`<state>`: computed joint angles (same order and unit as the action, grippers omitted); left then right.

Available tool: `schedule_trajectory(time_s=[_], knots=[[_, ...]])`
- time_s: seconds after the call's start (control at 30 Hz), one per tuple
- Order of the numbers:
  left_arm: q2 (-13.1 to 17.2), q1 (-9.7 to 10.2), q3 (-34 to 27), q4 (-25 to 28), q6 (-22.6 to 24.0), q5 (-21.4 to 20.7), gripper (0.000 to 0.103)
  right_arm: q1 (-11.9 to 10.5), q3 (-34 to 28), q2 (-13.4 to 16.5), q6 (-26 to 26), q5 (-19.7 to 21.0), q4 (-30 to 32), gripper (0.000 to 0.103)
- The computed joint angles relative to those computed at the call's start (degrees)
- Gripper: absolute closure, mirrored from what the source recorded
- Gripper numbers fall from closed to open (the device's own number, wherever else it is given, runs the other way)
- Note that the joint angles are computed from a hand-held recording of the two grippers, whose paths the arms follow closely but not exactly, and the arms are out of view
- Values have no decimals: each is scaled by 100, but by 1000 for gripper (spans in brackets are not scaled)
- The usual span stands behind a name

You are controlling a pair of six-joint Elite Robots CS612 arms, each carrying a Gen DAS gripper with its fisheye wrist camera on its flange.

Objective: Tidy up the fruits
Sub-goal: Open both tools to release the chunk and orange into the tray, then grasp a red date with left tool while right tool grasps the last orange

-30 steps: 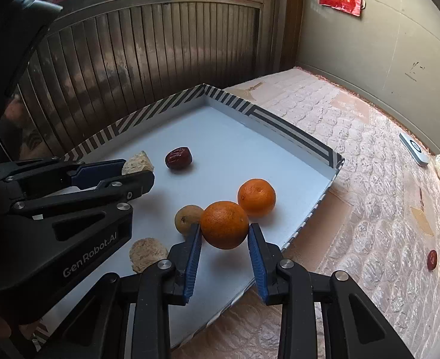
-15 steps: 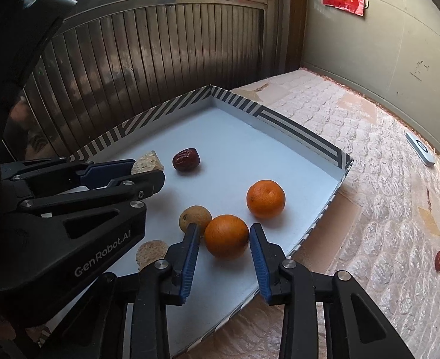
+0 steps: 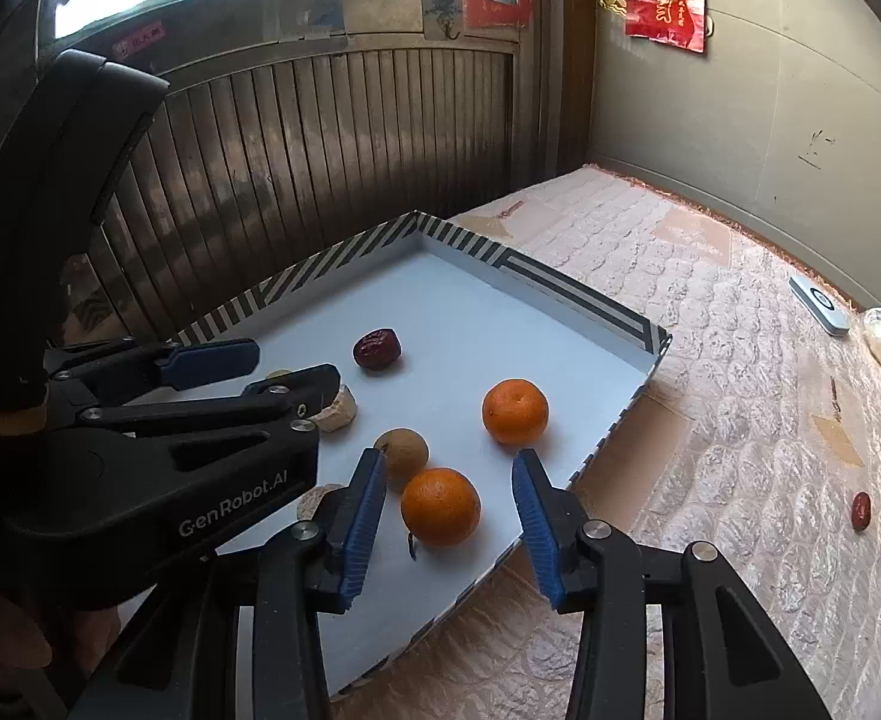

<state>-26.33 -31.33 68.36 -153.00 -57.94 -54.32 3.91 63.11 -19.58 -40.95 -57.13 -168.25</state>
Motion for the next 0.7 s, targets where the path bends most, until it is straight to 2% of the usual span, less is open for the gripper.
schedule_trajectory(time_s=[0.27, 0.7], knots=[[0, -96, -79, -20, 113, 263, 44, -135, 175, -86, 340, 123, -366, 59], [233, -221, -584, -76, 636, 182, 44, -364, 179, -83, 880, 37, -680, 57]])
